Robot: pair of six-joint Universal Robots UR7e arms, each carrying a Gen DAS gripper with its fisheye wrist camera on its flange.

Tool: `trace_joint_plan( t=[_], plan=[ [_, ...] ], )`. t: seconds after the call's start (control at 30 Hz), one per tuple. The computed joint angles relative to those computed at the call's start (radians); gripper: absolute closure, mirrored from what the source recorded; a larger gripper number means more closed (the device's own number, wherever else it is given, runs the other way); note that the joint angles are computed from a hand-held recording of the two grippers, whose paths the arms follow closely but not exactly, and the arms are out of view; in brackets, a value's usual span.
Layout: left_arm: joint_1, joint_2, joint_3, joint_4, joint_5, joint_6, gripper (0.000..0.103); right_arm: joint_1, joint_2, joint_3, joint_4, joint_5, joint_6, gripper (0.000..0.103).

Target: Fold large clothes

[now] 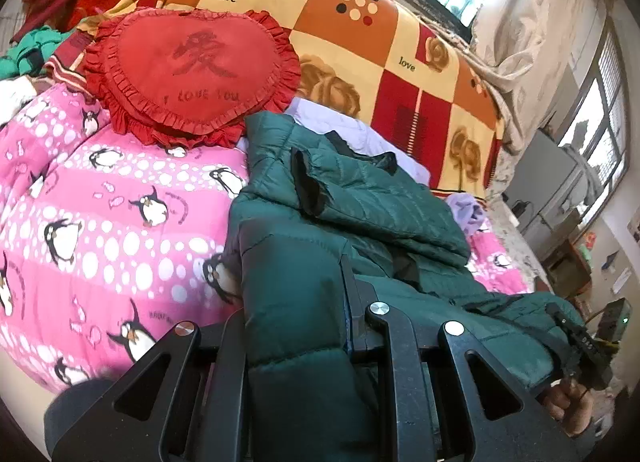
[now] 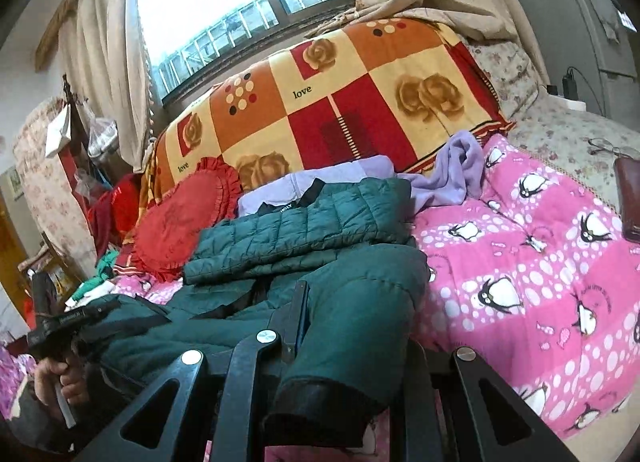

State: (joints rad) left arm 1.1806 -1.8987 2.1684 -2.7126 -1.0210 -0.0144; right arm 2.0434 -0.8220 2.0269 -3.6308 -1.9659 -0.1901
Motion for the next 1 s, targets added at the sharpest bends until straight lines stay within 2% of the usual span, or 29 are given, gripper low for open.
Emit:
trace_joint_plan(
  t=[0.13,0.27,0.37,0.5,0.67,0.8,1.0],
  plan=[
    [-0.011,0.051,-0.022,-0.042,0.042,0.033,0.088,-0.011,0.023,-0.049,0.026,-0.005,0.001,0.086],
    [0.016,0.089,-0.047,-0.071,0.016,0.032,0.088,-0.03,0.045,-0.092,0.019,0.03,-0.014,0.086],
    [0.039,0.12,-0.075,-0.068,0.0,0.015,0.088,-0.035,0.069,-0.14,0.046,0.018,-0.033,0.086],
    [0.042,0.169,-0.105,-0.098,0.018,0.04,0.088,-0.036,0.101,-0.209,0.086,-0.015,-0.078,0.086],
    [0.051,0.217,-0.111,-0.18,0.04,0.098,0.087,-0.047,0.133,-0.249,0.063,-0.025,-0.049,0.086],
    [0.064,0.228,-0.108,-0.192,0.041,0.094,0.087,-0.049,0.143,-0.252,0.039,-0.02,-0.016,0.086],
    [0.058,0.236,-0.099,-0.217,0.065,0.111,0.087,-0.034,0.156,-0.266,0.034,-0.051,-0.026,0.086]
  ],
)
